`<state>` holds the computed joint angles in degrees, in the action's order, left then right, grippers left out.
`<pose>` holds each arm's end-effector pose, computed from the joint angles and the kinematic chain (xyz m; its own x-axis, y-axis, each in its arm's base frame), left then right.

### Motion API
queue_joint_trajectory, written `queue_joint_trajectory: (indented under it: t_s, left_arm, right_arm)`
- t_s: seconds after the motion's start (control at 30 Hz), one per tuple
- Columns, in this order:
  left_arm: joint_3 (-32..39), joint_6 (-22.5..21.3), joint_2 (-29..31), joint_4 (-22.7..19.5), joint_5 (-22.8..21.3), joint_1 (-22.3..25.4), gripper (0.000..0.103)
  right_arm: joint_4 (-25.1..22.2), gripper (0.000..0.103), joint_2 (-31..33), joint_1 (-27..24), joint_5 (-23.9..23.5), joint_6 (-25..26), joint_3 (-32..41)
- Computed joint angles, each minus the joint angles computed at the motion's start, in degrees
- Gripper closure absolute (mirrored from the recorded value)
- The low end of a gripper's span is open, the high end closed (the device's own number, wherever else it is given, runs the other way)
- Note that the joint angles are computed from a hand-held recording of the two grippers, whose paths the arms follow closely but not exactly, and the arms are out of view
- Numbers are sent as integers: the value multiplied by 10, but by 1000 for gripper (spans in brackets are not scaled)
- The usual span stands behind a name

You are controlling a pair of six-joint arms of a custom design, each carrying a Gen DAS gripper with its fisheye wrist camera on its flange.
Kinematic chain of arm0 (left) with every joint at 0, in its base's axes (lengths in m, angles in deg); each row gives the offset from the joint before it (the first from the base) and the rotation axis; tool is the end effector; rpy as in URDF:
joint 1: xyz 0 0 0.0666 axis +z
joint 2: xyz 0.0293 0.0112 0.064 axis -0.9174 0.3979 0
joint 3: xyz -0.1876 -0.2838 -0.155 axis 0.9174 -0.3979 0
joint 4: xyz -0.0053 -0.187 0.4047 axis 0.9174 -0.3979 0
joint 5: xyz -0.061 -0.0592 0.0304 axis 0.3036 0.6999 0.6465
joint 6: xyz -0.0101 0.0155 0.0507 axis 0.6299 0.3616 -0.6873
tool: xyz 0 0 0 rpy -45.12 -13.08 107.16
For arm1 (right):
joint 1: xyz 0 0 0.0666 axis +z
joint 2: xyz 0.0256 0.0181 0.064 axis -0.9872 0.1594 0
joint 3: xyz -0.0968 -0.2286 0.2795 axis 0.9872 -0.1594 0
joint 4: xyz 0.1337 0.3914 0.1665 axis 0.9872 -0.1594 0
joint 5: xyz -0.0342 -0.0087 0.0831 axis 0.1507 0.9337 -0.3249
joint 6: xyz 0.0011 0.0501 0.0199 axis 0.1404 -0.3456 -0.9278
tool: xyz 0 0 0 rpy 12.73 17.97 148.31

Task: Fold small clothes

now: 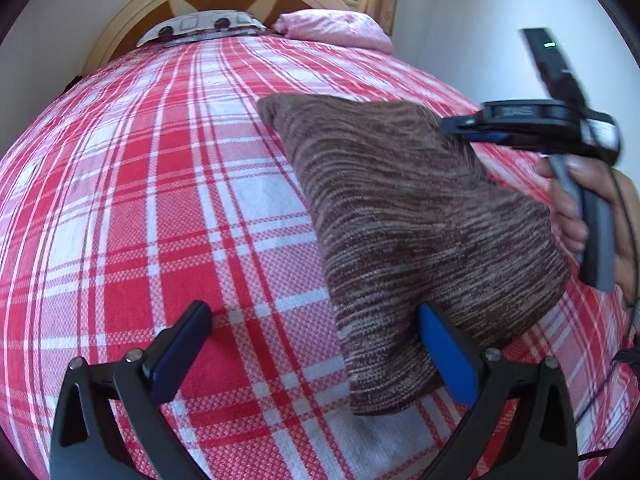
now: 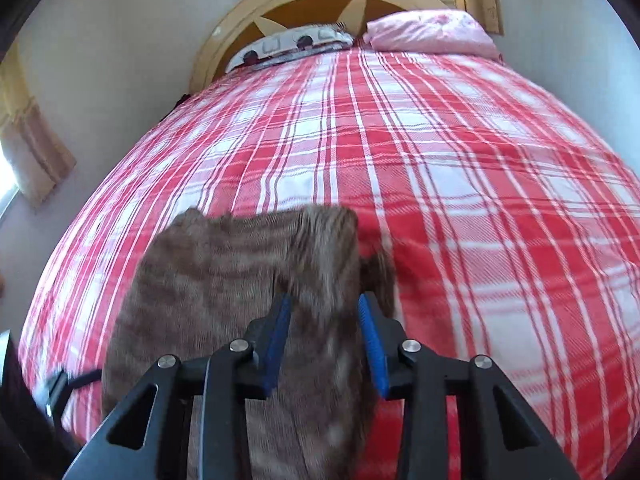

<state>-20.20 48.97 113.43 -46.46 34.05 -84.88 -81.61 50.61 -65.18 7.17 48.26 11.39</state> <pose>0.4691 -0.1612 0.2625 -0.7528 0.1722 -0.6354 0.3451 0.9252 -0.1581 0.5548 0.1575 0.2817 -0.7918 0.0521 -0.6086 -0.1068 0.9692 0.2220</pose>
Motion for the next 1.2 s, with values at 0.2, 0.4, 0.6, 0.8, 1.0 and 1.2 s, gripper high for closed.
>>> queue_joint_trajectory:
  t_s: [0.2, 0.4, 0.6, 0.8, 1.0, 1.2]
  left_arm:
    - [-7, 6, -6, 6, 5, 0, 0]
    - [-1, -13, 0, -4, 0, -9, 0]
    - [-15, 18, -22, 21, 22, 6, 0]
    - [4, 44, -8, 12, 60, 7, 0]
    - [36, 17, 27, -14, 34, -12, 11]
    - [42, 9, 35, -16, 28, -20, 11]
  right_arm:
    - [-22, 99, 47, -5, -15, -11, 42]
    - [-5, 99, 38, -26, -29, -29, 14]
    - [35, 46, 6, -46, -73, -73, -20]
    - [24, 46, 5, -52, -92, -42, -29]
    - [50, 49, 16, -56, -122, -41, -29]
    - [58, 64, 49, -59, -174, -34, -2]
